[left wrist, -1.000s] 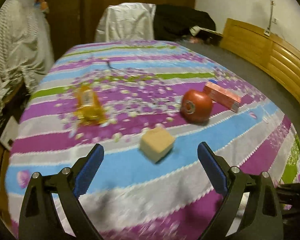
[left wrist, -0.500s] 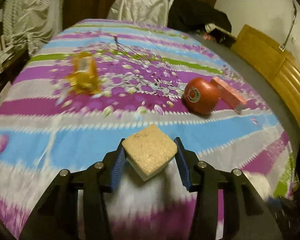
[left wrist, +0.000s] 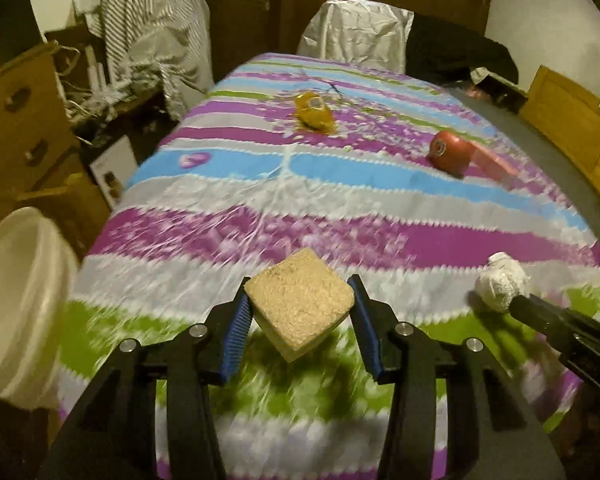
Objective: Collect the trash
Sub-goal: 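Carry the sponge cube and white cloth in both grippers toward the bucket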
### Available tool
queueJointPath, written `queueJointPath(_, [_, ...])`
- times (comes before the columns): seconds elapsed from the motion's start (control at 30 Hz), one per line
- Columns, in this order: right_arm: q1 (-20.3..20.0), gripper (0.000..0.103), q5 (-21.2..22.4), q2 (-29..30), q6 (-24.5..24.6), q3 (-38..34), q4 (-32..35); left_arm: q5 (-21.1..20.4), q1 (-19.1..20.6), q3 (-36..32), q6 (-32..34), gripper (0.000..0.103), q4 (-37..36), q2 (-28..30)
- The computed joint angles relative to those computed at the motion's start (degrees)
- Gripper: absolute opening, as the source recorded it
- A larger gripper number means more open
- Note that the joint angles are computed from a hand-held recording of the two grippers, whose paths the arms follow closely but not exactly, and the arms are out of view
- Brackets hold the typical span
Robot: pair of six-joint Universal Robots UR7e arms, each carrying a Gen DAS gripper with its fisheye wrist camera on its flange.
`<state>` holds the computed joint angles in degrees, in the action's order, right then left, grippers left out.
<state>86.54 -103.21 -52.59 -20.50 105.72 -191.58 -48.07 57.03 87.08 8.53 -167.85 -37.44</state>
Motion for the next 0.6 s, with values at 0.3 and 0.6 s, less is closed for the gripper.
queueJointPath(0.3, [2.31, 0.017, -3.75, 0.45, -1.44, 2.18, -1.80, 2.07, -0.84, 4.88, 2.47, 0.045, -5.95, -1.53])
queueJointPath(0.6, [4.85, 0.017, -5.20, 2.11, -1.47, -0.17, 1.39, 2.42, -0.61, 7.02, 3.83, 0.045, -10.07, -4.02])
